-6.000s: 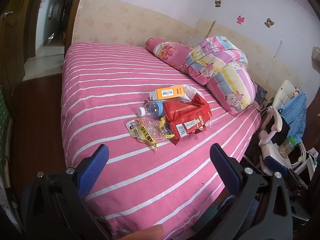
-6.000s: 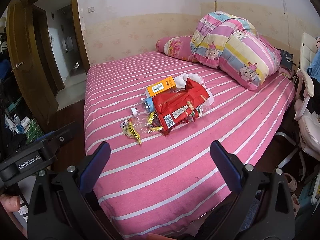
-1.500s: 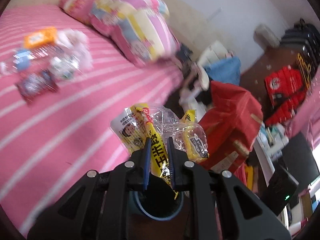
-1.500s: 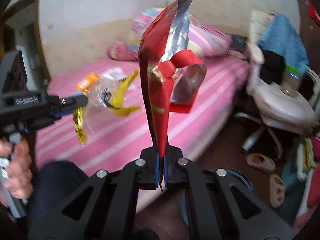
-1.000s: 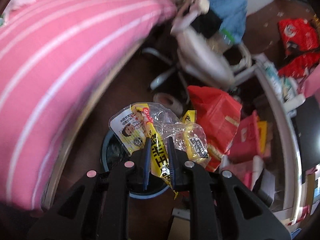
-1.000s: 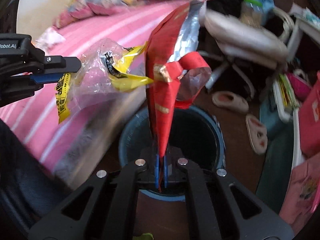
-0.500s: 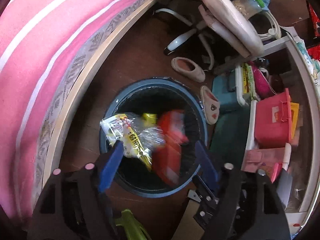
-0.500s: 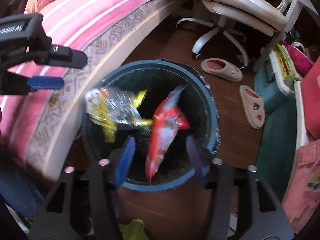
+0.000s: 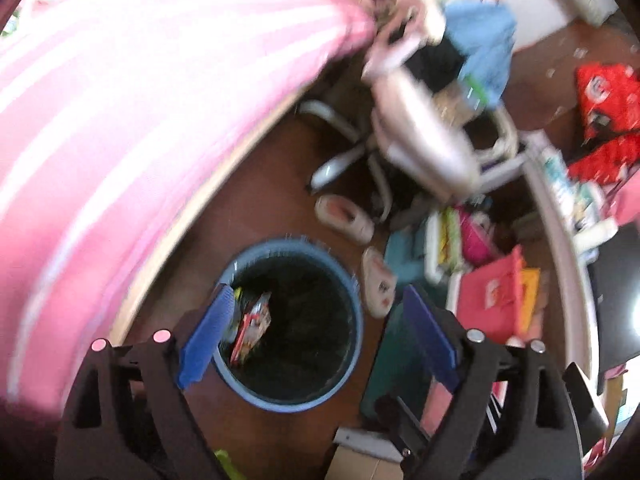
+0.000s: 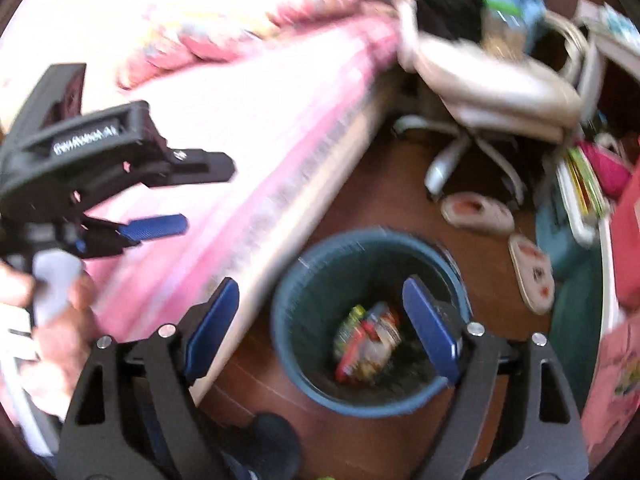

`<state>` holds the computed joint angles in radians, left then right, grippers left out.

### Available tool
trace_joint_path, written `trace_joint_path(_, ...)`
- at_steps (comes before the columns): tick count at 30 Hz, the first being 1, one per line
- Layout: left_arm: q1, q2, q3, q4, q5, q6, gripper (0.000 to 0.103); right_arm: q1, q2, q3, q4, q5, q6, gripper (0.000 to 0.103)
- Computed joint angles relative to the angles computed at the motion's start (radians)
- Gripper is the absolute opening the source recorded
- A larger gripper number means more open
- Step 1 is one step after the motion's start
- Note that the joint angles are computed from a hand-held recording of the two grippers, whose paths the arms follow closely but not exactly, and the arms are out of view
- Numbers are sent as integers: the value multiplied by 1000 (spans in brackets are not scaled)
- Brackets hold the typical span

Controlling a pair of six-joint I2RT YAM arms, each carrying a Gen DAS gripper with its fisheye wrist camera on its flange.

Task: Collect trash
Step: 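Move both tools back over the remaining trash on the bed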

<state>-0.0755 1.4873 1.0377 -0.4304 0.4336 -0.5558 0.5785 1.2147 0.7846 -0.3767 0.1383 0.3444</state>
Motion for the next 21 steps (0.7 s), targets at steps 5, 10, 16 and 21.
trace_joint_path(5, 201, -186, -24, -38, 124, -9, 85, 157, 52, 201, -52, 53, 25, 86)
trace_joint_path(10, 505, -298, 53, -181, 295, 97, 88, 293, 170, 421, -86, 74, 58, 88)
trace_joint_path(16, 893, -262, 181, -401, 475, 351, 89, 407, 420, 756, -124, 19, 101, 90)
trace_joint_path(21, 1165, -103, 265, -551, 550, 552, 89, 452, 703, 1110, -225, -69, 156, 90)
